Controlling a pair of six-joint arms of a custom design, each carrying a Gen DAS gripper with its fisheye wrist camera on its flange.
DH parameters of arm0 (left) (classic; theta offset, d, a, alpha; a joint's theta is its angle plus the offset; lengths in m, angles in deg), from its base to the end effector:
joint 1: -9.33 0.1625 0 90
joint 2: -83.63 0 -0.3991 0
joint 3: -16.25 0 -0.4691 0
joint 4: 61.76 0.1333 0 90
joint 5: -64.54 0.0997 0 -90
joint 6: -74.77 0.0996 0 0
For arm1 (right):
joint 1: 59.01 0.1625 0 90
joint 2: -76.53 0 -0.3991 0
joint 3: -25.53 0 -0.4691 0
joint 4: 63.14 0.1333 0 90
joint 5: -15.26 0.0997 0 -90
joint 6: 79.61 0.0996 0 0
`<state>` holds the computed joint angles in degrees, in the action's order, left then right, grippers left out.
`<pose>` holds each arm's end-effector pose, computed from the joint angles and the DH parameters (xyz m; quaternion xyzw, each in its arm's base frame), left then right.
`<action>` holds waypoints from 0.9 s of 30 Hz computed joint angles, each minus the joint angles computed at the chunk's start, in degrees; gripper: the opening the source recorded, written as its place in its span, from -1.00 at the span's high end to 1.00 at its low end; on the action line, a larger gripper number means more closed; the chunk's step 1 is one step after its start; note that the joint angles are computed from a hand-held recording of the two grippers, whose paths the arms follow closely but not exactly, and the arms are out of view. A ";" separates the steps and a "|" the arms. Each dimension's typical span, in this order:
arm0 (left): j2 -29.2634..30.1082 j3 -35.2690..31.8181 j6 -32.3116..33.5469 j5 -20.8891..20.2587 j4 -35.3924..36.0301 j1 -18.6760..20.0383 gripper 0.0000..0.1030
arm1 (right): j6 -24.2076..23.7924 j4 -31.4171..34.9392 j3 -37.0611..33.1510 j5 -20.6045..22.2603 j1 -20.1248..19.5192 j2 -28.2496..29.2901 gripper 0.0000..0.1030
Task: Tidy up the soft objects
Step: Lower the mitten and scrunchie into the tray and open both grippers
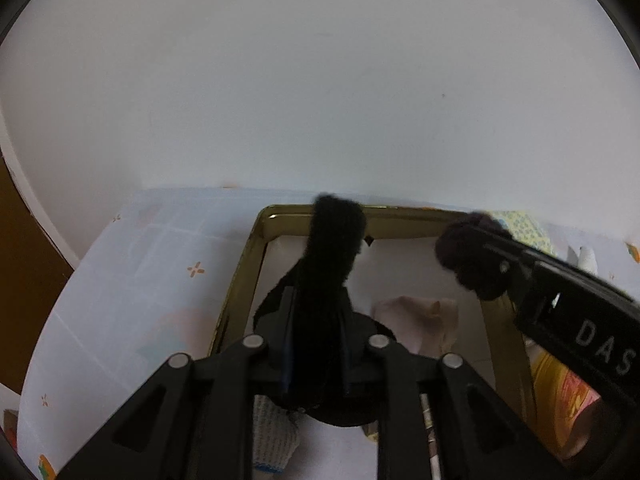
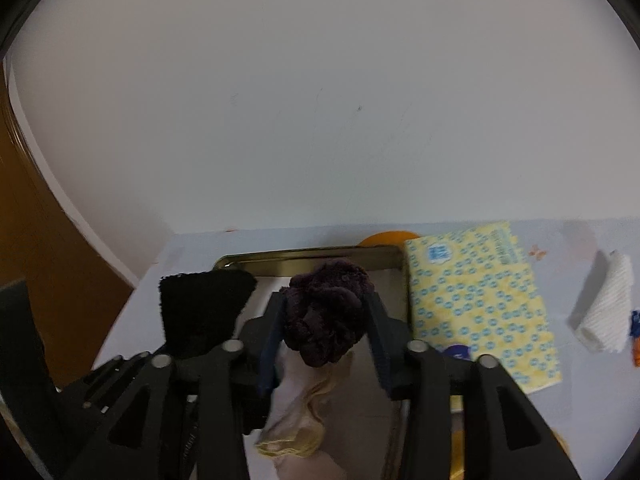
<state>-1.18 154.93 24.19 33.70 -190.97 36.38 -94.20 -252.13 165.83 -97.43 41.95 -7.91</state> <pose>-0.2534 -0.3751 0.1065 0.1555 0.8508 -0.3487 0.3611 0.1763 -0.4115 0.1726 0.1311 -0.9052 0.3544 0.1943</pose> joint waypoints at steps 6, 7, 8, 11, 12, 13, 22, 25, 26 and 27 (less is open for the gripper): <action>-0.89 0.24 -8.23 2.81 5.51 -3.66 -0.94 | 2.50 3.56 2.66 7.09 -1.63 -6.19 -0.52; -1.17 0.36 -8.68 3.18 5.89 -4.20 -0.94 | 2.56 3.60 3.43 8.65 -2.03 -7.53 -0.52; -1.46 0.53 -9.02 3.48 6.20 -4.67 -0.95 | 2.63 2.85 4.64 10.11 -2.34 -9.26 -0.52; -2.10 0.97 -12.22 4.42 8.61 -5.58 -0.99 | 1.72 -1.98 8.24 10.95 -2.71 -12.93 -0.52; -2.48 1.32 -12.67 4.58 8.65 -5.82 -0.99 | 1.58 -3.90 9.38 10.21 -2.13 -13.72 -0.52; -2.65 1.68 -13.35 4.71 8.63 -6.26 -0.99 | 0.51 -7.02 11.07 9.68 -2.25 -14.85 -0.52; -1.78 5.70 -11.51 7.12 0.11 -9.46 -0.99 | -6.18 -37.26 20.85 6.76 -5.16 -12.66 -0.52; -0.53 6.25 -12.82 9.63 0.41 -11.66 -0.99 | -8.93 -41.94 21.72 6.37 -5.09 -11.64 -0.53; -0.24 6.55 -13.57 10.55 0.57 -12.30 -0.99 | -10.18 -44.58 20.86 5.39 -4.41 -8.94 -0.53; -0.13 6.82 -14.71 11.12 1.08 -12.91 -0.99 | -11.94 -47.20 20.76 4.65 -4.06 -7.24 -0.53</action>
<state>-1.30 161.76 9.48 44.82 -189.89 23.47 -106.14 -299.33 186.59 -92.79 37.89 -15.15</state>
